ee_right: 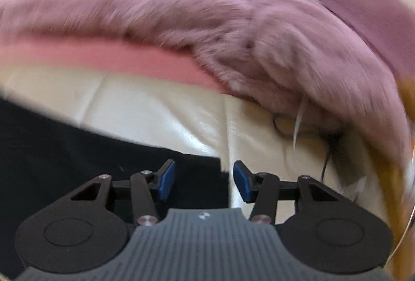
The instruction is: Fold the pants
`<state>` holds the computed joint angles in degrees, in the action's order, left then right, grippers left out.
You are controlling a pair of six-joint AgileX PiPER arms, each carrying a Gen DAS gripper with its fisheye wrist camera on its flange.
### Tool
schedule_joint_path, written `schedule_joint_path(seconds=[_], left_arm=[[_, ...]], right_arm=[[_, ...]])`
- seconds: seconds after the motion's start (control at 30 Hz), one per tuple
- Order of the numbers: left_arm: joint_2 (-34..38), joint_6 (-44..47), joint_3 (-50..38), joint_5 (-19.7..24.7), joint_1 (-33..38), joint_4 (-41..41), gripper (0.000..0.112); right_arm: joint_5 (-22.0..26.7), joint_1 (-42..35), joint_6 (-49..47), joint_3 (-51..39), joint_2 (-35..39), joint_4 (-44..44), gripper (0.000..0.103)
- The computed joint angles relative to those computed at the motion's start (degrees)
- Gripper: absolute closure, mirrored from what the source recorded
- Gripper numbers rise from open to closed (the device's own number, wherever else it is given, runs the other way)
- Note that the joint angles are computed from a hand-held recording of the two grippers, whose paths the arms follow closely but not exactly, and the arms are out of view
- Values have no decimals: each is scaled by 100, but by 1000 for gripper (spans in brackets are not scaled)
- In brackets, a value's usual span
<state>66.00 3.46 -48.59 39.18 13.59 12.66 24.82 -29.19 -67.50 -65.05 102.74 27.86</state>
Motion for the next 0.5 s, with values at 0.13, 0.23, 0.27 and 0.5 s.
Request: schedule_joint_path(seconds=[0.13, 0.23, 0.27, 0.5], left_arm=[[524, -102, -486, 85, -25, 322, 112], [805, -225, -718, 123, -102, 584, 112], [897, -270, -809, 140, -105, 629, 112], [1378, -131, -1272, 111, -23, 633, 112]], right_arm=[[1392, 425, -427, -1428, 579, -1645, 56], [2467, 778, -477, -2528, 1163, -2512, 60], [2798, 862, -475, -2850, 1354, -2690, 63], [4003, 1287, -296, -4178, 2303, -3514, 86]])
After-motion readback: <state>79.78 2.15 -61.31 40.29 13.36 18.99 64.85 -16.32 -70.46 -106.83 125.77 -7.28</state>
